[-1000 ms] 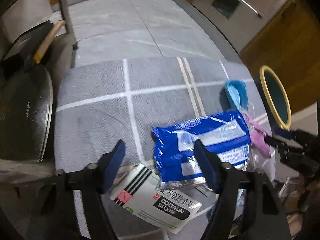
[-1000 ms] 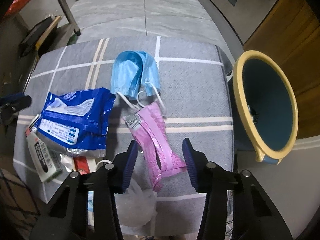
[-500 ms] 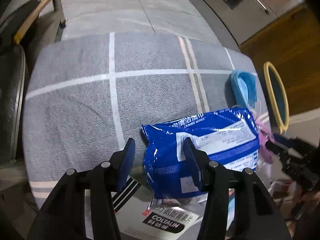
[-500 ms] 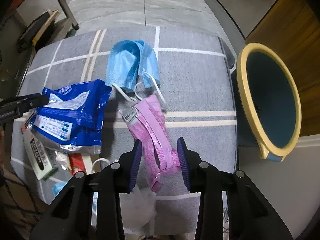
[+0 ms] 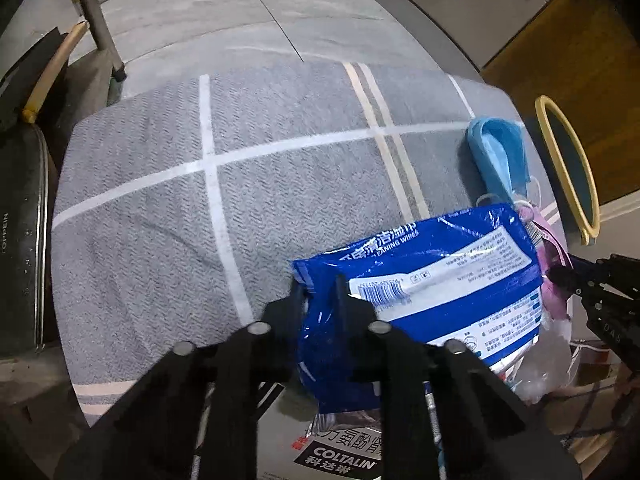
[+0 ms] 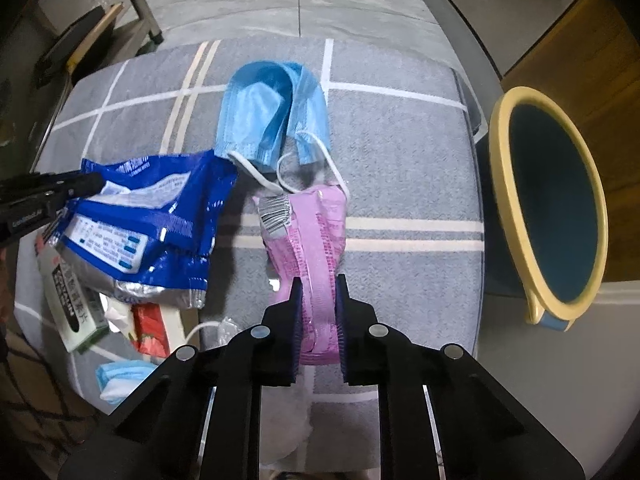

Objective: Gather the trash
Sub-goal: 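Grasp the pink wrapper with the right tool while the left tool grasps the blue wipes pack, then carry the pink wrapper and blue wipes pack over the bin with both tools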

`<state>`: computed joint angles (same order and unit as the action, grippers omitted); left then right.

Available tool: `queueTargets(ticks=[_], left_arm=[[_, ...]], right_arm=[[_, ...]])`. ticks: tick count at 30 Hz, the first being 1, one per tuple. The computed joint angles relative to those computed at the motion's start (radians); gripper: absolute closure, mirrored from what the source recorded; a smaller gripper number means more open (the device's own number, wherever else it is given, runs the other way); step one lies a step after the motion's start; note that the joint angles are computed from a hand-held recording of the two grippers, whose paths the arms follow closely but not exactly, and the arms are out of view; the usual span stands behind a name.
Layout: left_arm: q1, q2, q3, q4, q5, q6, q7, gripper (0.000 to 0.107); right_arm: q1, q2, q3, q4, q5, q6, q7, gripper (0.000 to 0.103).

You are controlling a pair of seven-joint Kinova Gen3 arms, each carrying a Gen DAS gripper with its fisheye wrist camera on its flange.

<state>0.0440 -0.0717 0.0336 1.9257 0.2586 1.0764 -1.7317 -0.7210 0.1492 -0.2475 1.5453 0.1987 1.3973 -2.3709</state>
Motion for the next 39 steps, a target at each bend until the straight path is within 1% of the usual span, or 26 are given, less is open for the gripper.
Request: queueTargets(ticks=[1,3,7,10,13,15,17,20,25,33,36,39], left_arm=[[0.001,-0.011,0.001,-0.001,-0.003,-0.004,-0.004,0.099],[0.006,-0.034,0.003,-0.003,-0.011,-0.010,-0.009,0.099],[0.017,-0.105,-0.013,-0.018,0.026,-0.016,-0.054,0.099],[0.035,-0.158,-0.010,-0.029,0.041,-0.023,-0.069,0.100],[0.062,-0.210,-0.012,-0.048,0.054,-0.023,-0.100,0.100],[0.080,-0.236,0.003,-0.068,0.040,-0.018,-0.111,0.100],[0.098,-0.260,0.042,-0.092,0.005,-0.020,-0.099,0.100],[0.132,-0.290,0.047,-0.112,0.002,-0.021,-0.106,0.100],[0.158,-0.328,0.086,-0.145,-0.029,-0.040,-0.081,0.100],[0.177,-0.359,0.088,-0.219,-0.046,-0.064,-0.044,0.100],[0.180,-0.350,0.102,-0.246,-0.052,-0.081,-0.029,0.100],[0.182,-0.329,0.127,-0.266,-0.072,-0.099,-0.016,0.100]], right_arm=[[0.001,-0.002,0.001,-0.001,0.002,-0.002,0.001,0.088],[0.003,-0.015,0.002,0.001,0.011,-0.012,0.001,0.089],[0.015,-0.060,0.001,0.010,0.030,-0.036,-0.024,0.089],[0.018,-0.093,-0.014,0.008,0.071,-0.044,-0.047,0.089],[0.038,-0.135,-0.023,0.020,0.076,-0.081,-0.065,0.089],[0.052,-0.152,-0.030,0.022,0.086,-0.089,-0.073,0.089],[0.065,-0.166,-0.036,0.028,0.095,-0.092,-0.079,0.089],[0.088,-0.183,-0.040,0.036,0.096,-0.105,-0.093,0.089],[0.114,-0.208,-0.053,0.043,0.105,-0.114,-0.112,0.089],[0.168,-0.264,-0.068,0.057,0.138,-0.136,-0.150,0.089],[0.197,-0.281,-0.069,0.061,0.153,-0.131,-0.159,0.089],[0.213,-0.282,-0.089,0.055,0.203,-0.106,-0.173,0.089]])
